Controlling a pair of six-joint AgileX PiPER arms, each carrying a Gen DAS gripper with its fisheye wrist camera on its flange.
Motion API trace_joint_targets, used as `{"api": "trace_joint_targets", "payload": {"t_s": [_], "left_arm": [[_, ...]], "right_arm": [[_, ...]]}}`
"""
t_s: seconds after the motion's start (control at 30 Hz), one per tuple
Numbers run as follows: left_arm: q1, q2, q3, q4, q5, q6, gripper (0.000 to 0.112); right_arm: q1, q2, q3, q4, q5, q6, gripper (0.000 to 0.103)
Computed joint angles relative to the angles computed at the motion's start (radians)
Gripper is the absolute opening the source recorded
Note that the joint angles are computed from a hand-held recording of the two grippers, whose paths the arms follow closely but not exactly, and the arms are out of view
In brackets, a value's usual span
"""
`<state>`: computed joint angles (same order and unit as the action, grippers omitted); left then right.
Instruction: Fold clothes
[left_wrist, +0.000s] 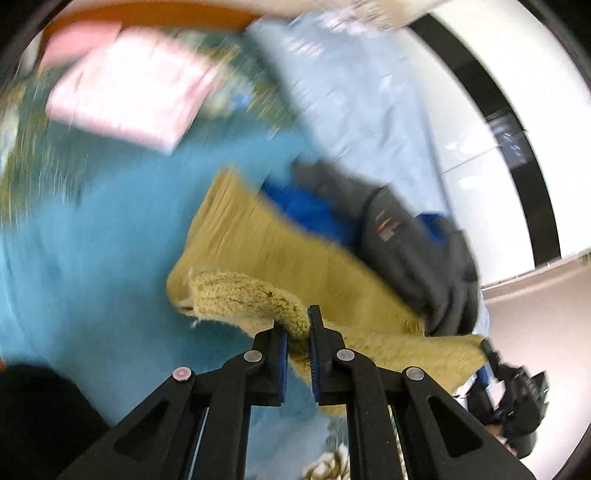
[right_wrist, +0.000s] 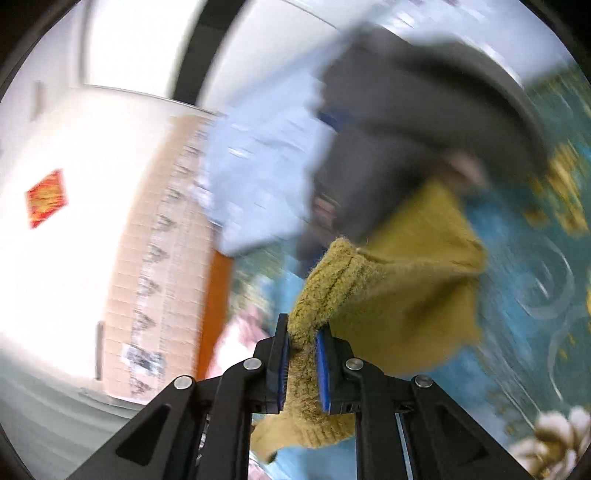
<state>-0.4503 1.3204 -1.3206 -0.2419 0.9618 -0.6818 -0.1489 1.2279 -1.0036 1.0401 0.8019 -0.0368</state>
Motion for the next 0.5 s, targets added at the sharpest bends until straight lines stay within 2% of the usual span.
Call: {"api": "trace_joint_targets", "payload": {"t_s": [0.03,0.13,0.2,0.37,0.5], "left_arm": [[0.021,0.0,-0.057,0.008,0.029,0.026,0.009],[0.042,0.075,-0.259,0.028,0.018,0.055,0.009],[0.05,0.079,-0.383,0.043,0.049,0.073,0.009],[0.068,0.112,-0.607,0.002,0.09,0.093,0.009],[0.032,0.153,-0.889,0.037,0.211,0.095,0.009]], "right_arm": [[0.01,0.007,-0.052,0.005,-0.008,0.013,0.014],[0.031,0.046,-0.232,-0.028,-0.002,0.097,0.014],[0.063,0.063,-0.34,-0.072,-0.01,0.155,0.013],[0.039,0.051,-0.551,-0.109,0.049,0.209,0.013],[-0.004,0.028,-0.711,-0.117,0.111,0.236,0.013]]}}
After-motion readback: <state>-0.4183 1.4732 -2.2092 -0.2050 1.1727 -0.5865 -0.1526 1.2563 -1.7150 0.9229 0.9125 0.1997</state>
